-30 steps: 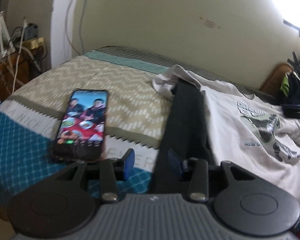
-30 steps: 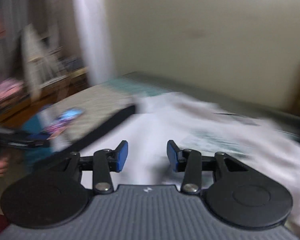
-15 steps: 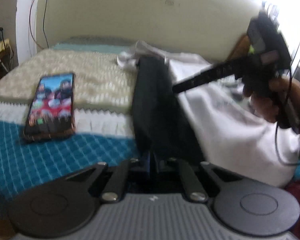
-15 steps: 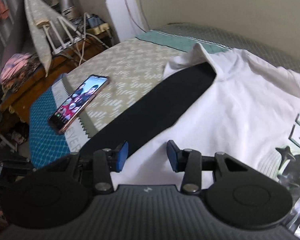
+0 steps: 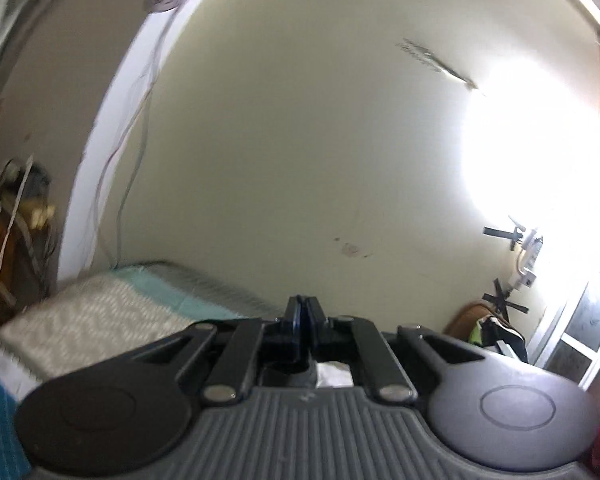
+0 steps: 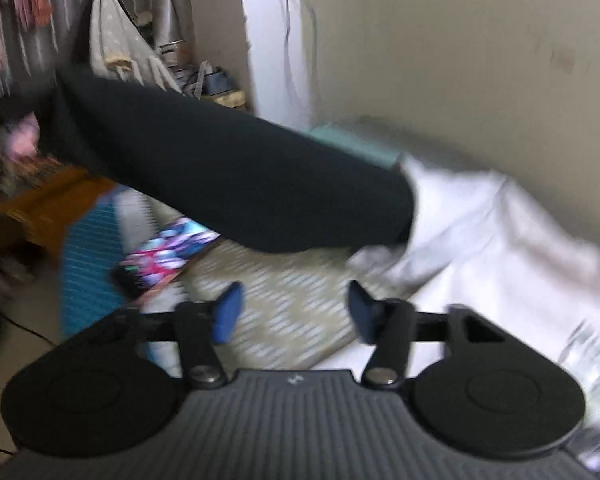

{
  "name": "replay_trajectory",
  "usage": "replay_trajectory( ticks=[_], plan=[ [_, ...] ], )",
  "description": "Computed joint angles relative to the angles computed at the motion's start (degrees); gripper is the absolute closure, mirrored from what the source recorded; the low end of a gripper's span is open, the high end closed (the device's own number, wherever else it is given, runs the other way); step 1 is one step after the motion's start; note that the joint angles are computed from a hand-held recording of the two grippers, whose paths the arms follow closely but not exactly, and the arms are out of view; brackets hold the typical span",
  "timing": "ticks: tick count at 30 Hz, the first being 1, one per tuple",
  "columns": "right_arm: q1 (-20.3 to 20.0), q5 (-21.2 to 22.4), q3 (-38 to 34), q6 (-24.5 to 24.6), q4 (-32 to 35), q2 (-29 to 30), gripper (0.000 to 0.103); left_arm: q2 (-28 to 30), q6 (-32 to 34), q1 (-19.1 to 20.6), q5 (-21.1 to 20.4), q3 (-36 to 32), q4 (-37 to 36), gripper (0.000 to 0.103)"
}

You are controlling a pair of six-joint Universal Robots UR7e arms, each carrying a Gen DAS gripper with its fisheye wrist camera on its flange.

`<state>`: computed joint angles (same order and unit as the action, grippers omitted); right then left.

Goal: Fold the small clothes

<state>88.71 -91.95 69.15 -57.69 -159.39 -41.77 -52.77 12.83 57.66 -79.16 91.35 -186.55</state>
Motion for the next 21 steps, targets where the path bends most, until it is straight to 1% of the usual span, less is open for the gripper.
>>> replay_trajectory(
  ticks=[1, 2, 3, 5, 8, 11, 13, 14, 15, 16, 17, 18, 19, 20, 21],
  plan=[
    [0.0, 0.6, 0.7, -1.6, -3.6, 0.3, 0.019, 0.5, 0.5, -0.4, -0.2, -0.9, 0.7, 0.099],
    [0.0, 1.1, 0.9, -2.4, -5.6, 0.6, 0.016, 1.2, 1.1, -0.7, -0.3, -1.8, 1.4, 0.099],
    [0.2, 1.6, 0.6, -2.6, -6.5, 1.1, 0.016, 2.3, 1.7, -1.0, -0.5, -3.2, 2.2, 0.099],
    [0.5, 2.9, -0.4, -1.7, -5.3, 1.6, 0.016, 3.5, 2.6, -2.2, -0.5, -4.8, 3.2, 0.099],
    [0.7, 6.7, -1.2, -0.1, -3.8, 1.9, 0.016, 5.0, 3.8, -3.6, -1.2, -7.0, 4.3, 0.099],
    [0.8, 9.4, -2.9, 4.0, -3.7, 2.5, 0.016, 6.8, 4.9, -5.0, -0.3, -9.1, 4.9, 0.099],
    [0.5, 10.8, -4.6, 7.7, -2.7, 2.8, 0.016, 7.8, 4.4, -5.3, -1.2, -10.8, 6.7, 0.099],
    [0.2, 12.0, -5.9, 9.5, -1.3, 3.0, 0.030, 8.4, 4.2, -5.4, -1.7, -11.7, 7.7, 0.098],
    [-0.1, 12.3, -7.2, 10.4, 0.6, 3.2, 0.073, 8.8, 4.1, -5.6, -2.1, -12.3, 8.5, 0.098],
    [-0.1, 11.1, -9.0, 10.8, 2.6, 3.5, 0.096, 9.2, 3.9, -5.8, -1.9, -12.8, 8.9, 0.094],
    [-0.2, 10.2, -10.7, 11.8, 3.1, 4.0, 0.095, 9.4, 3.9, -5.9, -1.8, -12.9, 8.9, 0.090],
    [-0.7, 10.5, -12.1, 13.2, 3.1, 4.0, 0.095, 9.6, 4.1, -6.0, -1.5, -12.9, 8.5, 0.084],
    [-1.1, 10.3, -13.9, 14.0, 4.0, 4.2, 0.095, 9.6, 4.3, -5.9, -1.4, -12.7, 7.5, 0.072],
    [-1.4, 10.0, -16.3, 15.3, 5.0, 4.5, 0.095, 9.8, 4.3, -5.8, -1.1, -12.5, 6.1, 0.063],
    [-1.9, 9.8, -19.1, 17.3, 6.1, 4.9, 0.095, 9.9, 4.0, -5.7, -0.5, -12.4, 5.0, 0.060]
  ],
)
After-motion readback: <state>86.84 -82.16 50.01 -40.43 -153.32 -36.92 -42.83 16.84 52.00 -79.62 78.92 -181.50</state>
